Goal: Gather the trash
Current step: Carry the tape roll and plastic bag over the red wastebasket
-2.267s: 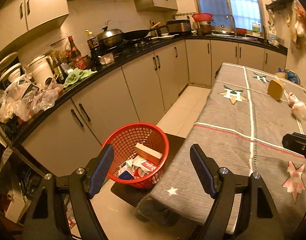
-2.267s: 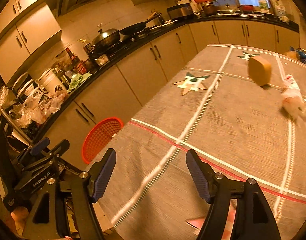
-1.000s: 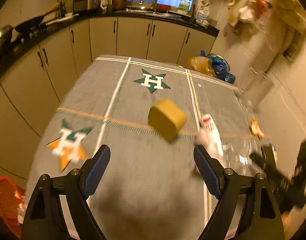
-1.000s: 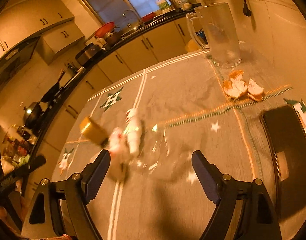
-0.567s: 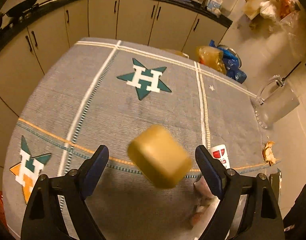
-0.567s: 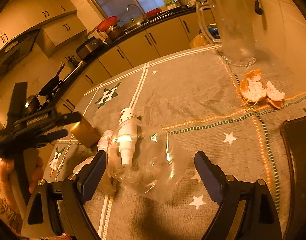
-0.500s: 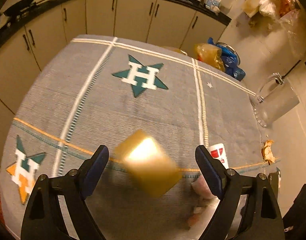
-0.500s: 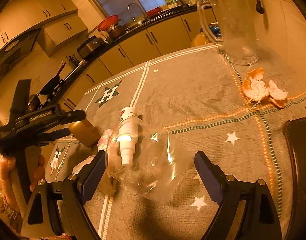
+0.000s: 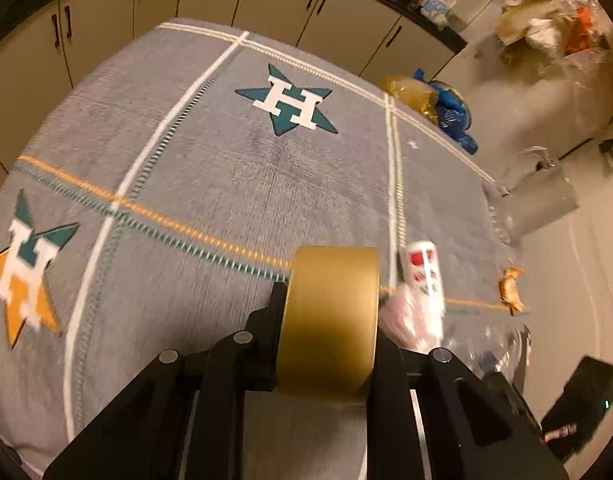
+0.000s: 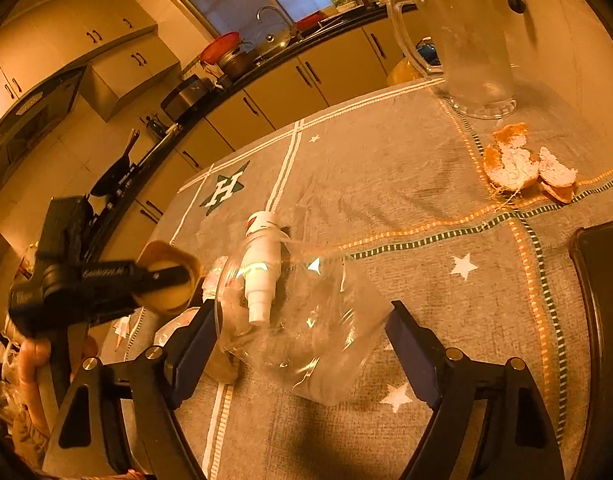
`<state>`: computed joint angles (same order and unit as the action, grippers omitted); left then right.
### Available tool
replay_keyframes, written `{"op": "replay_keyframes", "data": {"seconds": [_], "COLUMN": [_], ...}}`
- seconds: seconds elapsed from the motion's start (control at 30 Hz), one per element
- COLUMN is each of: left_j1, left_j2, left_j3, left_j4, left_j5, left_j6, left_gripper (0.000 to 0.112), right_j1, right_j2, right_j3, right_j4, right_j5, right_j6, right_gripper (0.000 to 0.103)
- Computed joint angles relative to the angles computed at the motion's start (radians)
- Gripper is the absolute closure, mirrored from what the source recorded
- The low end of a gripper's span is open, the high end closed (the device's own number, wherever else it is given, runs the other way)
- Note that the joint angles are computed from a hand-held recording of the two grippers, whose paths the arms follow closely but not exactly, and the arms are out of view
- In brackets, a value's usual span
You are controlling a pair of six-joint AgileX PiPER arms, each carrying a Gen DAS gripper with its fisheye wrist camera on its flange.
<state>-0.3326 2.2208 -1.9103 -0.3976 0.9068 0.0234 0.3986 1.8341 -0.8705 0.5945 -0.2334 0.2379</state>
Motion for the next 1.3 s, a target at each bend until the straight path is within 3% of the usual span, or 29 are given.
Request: {"op": "replay_keyframes", "data": {"seconds": [0.2,0.5,0.67,0.8,0.87,1.07,1.17,1.3], "left_j1": [0.018,0.086,0.164,0.243,0.278,0.416,0.547,0.773], "left_j2": [-0.267,-0.661,-0.866,-1.058,-1.114,-1.236,-1.273,-1.297], "left_j3": [0.341,0.782,0.962,1.114,1.157,1.262,1.288,1.301], "left_j4": [-0.058,-0.173,-0.183,-0.107,-0.082,-0.067,-0.180,-0.351], "left_j5": [-0.128,-0.249,-0.274,-0.337,-0.351,-0.363,-0.315,-0.192], "left_j6": [0.115,0.270,0.320,0.301,0.298,0.387,0.553,0.816], "left_gripper": [0.095,0.095,0.095,0.095,0.095,0.095,0.095,0.095], "right_j1": [0.012,0.042,0.099,0.210,0.269,0.445,0.528,0.619], "right_j2": [-0.059,-0.128,-0.152,-0.197,-0.213,-0.224,-0.198,-0.145], "right_j3": [0.073,0.126,0.098,0.086,0.070,0.007,-0.044,-0.115], "right_j4": [-0.078,-0.118,0.096,0.396,0.554,0.811,0.876,0.923], "right_j5": [-0.060,-0.102,-0.075,-0.090,-0.103,-0.162,-0.196,-0.234], "right_j6": [0.096,0.135,-0.080,-0.370,-0.522,-0.744,-0.800,-0.830], "right_gripper": [0.016,0.016,0.016,0.016,0.016,0.016,0.016,0.016]}}
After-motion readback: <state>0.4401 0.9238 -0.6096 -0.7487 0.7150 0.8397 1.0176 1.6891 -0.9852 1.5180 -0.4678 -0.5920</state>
